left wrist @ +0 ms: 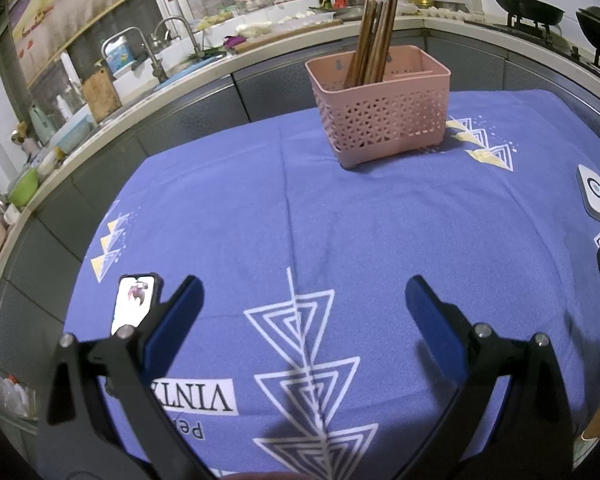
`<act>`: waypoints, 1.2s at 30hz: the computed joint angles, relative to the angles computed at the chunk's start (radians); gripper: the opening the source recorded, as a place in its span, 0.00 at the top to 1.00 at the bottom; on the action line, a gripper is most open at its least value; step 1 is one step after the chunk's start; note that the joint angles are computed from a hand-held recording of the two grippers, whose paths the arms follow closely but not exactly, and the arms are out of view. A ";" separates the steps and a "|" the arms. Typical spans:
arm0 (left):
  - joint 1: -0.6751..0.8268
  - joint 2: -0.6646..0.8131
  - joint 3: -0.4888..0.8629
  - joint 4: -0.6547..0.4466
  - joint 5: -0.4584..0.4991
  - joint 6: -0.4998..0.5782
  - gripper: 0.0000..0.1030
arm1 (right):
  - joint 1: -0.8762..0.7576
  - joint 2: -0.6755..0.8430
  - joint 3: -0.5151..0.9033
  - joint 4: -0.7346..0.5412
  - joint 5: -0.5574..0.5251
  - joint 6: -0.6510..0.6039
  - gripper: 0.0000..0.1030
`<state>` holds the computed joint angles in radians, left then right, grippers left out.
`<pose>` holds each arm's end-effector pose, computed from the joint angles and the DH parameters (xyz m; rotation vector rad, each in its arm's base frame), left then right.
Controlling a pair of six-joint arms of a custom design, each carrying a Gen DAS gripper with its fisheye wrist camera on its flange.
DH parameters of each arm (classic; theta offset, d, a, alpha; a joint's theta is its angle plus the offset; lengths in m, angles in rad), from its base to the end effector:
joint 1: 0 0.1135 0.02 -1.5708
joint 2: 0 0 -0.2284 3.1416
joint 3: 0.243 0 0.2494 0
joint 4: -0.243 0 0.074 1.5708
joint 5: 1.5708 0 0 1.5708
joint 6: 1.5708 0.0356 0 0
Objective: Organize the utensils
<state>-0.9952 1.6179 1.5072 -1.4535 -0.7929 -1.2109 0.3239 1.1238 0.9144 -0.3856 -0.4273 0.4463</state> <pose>0.1729 -0.2199 0.2756 -0.2610 2.3797 0.4448 0.2405 0.0963 0.2682 -0.1200 2.2431 0.8936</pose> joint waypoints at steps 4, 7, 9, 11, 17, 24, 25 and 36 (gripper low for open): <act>0.001 0.000 0.002 0.001 0.000 0.006 0.06 | -0.002 0.001 0.001 -0.001 -0.002 -0.001 0.27; 0.001 0.004 0.009 -0.003 -0.002 0.006 0.06 | 0.000 -0.001 -0.001 0.001 0.001 -0.001 0.27; 0.002 0.005 0.014 -0.004 -0.003 0.011 0.06 | -0.001 0.000 -0.002 0.002 0.000 0.000 0.27; 0.004 0.006 0.019 -0.006 -0.005 0.014 0.06 | 0.000 0.000 -0.002 0.002 -0.001 0.000 0.27; 0.005 0.000 0.021 -0.006 -0.009 0.025 0.06 | 0.001 -0.002 -0.004 0.004 0.002 0.002 0.27; 0.012 -0.040 -0.007 0.056 0.000 0.077 0.06 | 0.009 -0.006 0.010 -0.007 0.009 -0.006 0.27; 0.011 -0.036 -0.002 0.056 -0.007 0.084 0.06 | 0.011 -0.007 0.016 -0.010 0.015 -0.008 0.27; 0.113 -0.094 -0.074 0.302 0.088 0.268 0.06 | 0.022 0.015 0.075 -0.123 0.204 -0.019 0.19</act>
